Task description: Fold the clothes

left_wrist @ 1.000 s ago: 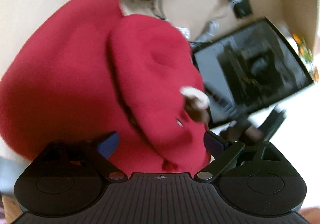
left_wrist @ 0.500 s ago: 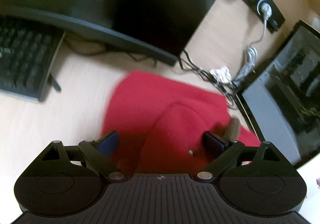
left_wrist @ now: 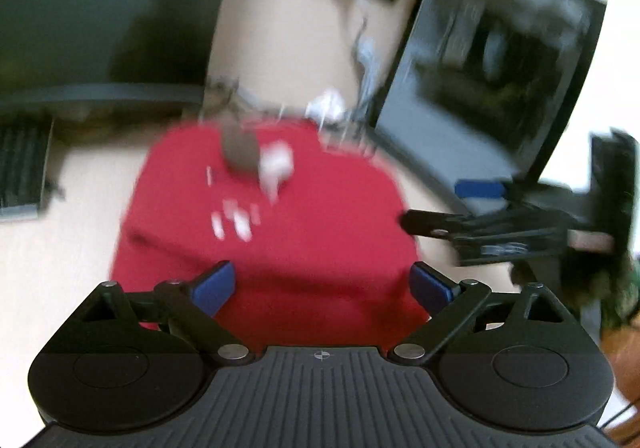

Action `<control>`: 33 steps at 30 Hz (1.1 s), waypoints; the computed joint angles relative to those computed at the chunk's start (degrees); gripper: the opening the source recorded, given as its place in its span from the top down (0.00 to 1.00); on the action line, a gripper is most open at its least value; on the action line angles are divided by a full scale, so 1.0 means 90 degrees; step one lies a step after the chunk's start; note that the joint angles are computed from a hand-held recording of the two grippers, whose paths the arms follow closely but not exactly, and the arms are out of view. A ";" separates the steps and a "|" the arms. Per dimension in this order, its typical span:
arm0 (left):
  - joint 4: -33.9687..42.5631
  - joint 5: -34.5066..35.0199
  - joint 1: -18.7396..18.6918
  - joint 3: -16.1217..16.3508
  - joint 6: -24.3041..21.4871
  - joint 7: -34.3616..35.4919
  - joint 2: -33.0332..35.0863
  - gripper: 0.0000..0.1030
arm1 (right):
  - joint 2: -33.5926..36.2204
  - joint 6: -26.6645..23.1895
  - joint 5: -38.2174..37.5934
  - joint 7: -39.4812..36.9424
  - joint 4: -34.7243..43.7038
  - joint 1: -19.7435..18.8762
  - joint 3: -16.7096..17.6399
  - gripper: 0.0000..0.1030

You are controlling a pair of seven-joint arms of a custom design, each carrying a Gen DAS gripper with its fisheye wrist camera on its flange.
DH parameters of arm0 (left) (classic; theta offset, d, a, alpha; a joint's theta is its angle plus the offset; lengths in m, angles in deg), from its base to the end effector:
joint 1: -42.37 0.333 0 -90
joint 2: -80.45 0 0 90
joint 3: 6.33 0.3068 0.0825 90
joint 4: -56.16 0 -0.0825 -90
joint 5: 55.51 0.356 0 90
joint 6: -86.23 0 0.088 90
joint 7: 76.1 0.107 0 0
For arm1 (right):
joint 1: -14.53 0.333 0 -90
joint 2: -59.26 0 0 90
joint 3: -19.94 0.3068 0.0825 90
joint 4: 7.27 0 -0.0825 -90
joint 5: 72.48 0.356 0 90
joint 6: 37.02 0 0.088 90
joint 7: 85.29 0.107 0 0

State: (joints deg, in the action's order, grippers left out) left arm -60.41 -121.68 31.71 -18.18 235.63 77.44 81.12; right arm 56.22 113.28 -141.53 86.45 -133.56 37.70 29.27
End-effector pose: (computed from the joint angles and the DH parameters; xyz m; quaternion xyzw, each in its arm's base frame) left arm 0.5305 -0.1983 0.4943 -0.4023 0.7912 -0.4584 0.0459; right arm 0.4330 0.3029 0.4491 -0.6664 0.6053 -0.3427 0.2685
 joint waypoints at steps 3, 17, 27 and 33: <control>-0.0430 -0.0705 -0.0088 -0.0066 0.0383 0.0836 -0.0169 0.06 | 0.0154 0.0118 0.0579 -0.0770 -0.0101 0.0003 -0.0072 0.00; -0.0813 -0.1186 -0.0150 0.0378 -0.0339 0.0917 -0.0838 0.06 | 0.2287 -0.0025 0.2059 -0.3194 0.3283 -0.0440 -0.0490 0.00; 0.0716 -0.1381 0.0264 0.0349 -0.0186 -0.0676 0.0293 0.05 | 0.1743 0.0475 0.0690 -0.1394 0.2444 0.0465 -0.1615 0.00; 0.1794 -0.1015 0.0347 -0.0143 0.0731 -0.2028 0.1429 0.05 | -0.0248 0.1678 -0.2696 0.1695 0.0370 0.0457 -0.1093 0.00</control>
State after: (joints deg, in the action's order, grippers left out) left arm -44.26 -130.81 34.83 -19.47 242.21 59.18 93.98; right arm 53.98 128.38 -165.80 101.71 -130.23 41.82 19.43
